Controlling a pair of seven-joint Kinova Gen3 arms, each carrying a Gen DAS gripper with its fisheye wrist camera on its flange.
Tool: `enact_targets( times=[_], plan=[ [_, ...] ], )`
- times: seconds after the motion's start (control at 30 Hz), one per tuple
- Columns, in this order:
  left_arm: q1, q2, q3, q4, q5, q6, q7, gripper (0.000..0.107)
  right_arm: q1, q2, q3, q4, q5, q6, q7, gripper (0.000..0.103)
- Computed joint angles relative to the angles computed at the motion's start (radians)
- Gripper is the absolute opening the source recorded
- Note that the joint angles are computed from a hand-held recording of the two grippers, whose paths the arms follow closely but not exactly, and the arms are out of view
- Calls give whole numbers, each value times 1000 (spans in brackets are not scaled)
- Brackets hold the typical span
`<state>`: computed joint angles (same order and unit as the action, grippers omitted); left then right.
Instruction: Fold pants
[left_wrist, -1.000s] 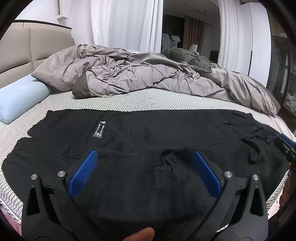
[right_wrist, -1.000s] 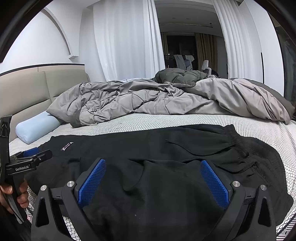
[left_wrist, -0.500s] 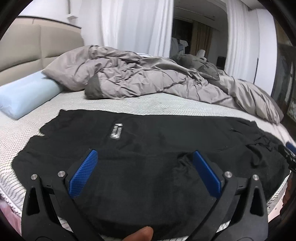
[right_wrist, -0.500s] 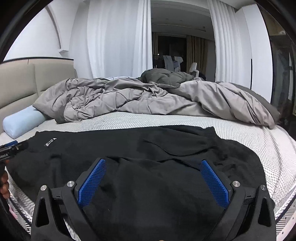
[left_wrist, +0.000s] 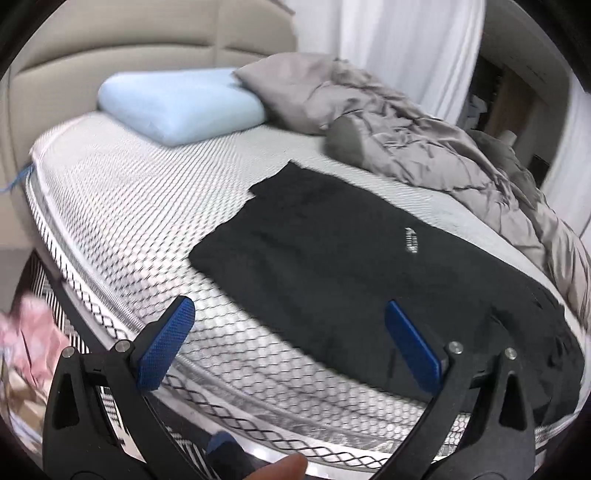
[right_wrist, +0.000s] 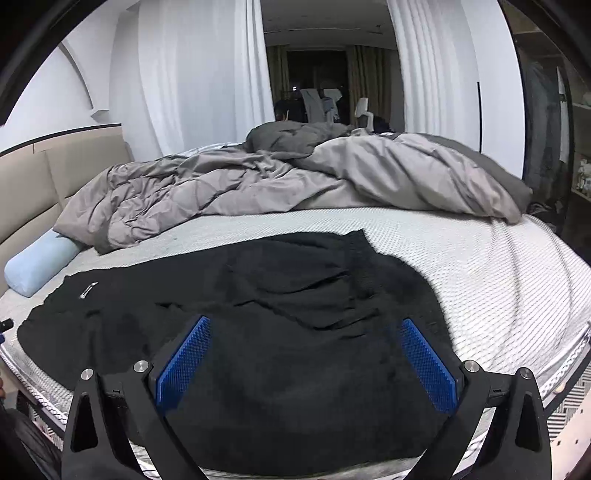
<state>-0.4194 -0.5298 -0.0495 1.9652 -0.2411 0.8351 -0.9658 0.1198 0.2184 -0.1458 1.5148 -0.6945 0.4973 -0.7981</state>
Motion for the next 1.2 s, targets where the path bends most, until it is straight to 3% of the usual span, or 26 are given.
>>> enact_targets(
  times=[0.1, 0.13, 0.17, 0.3, 0.4, 0.43, 0.47, 0.6, 0.77, 0.87, 0.97, 1.03, 1.1, 1.2],
  plan=[
    [48, 16, -139, 1, 106, -3, -118, 96, -33, 14, 44, -41, 91, -13, -77, 103],
    [66, 25, -185, 5, 147, -12, -145, 89, -37, 14, 52, -44, 114, -21, -103, 103],
    [81, 43, -232, 9, 187, -17, -156, 81, -31, 13, 47, -43, 122, -24, -112, 103],
    [145, 75, -417, 41, 350, -81, -301, 69, 12, 4, 21, -21, 104, -21, -82, 103],
    [198, 103, -538, 48, 456, -118, -387, 33, -8, -9, 44, 4, 153, -26, -124, 103],
    [197, 117, -549, 48, 464, -138, -388, 7, -6, -14, 44, 16, 155, -28, -129, 103],
    [177, 113, -547, 53, 456, -149, -394, 2, -3, -17, 45, 27, 153, -25, -134, 103],
    [28, 75, -460, 72, 391, -206, -398, 1, 1, -36, 70, 72, 168, -14, -196, 103],
    [-1, 117, -510, 61, 405, -191, -442, 1, 15, 0, 130, 45, 147, 105, -270, 103],
    [-44, 128, -448, 75, 375, -208, -447, 1, 139, 67, 51, -11, 32, 227, -252, 103],
    [-56, 125, -424, 88, 383, -203, -441, 1, 209, 126, 0, -45, -54, 290, -218, 98],
    [-57, 132, -414, 89, 392, -206, -434, 1, 169, 164, 51, -86, -52, 328, -252, 93],
    [-59, 127, -409, 96, 395, -205, -434, 1, 157, 190, 68, -119, -38, 361, -308, 78],
    [-64, 100, -410, 109, 385, -198, -441, 1, 188, 200, 45, -136, -55, 389, -298, 74]
  ],
)
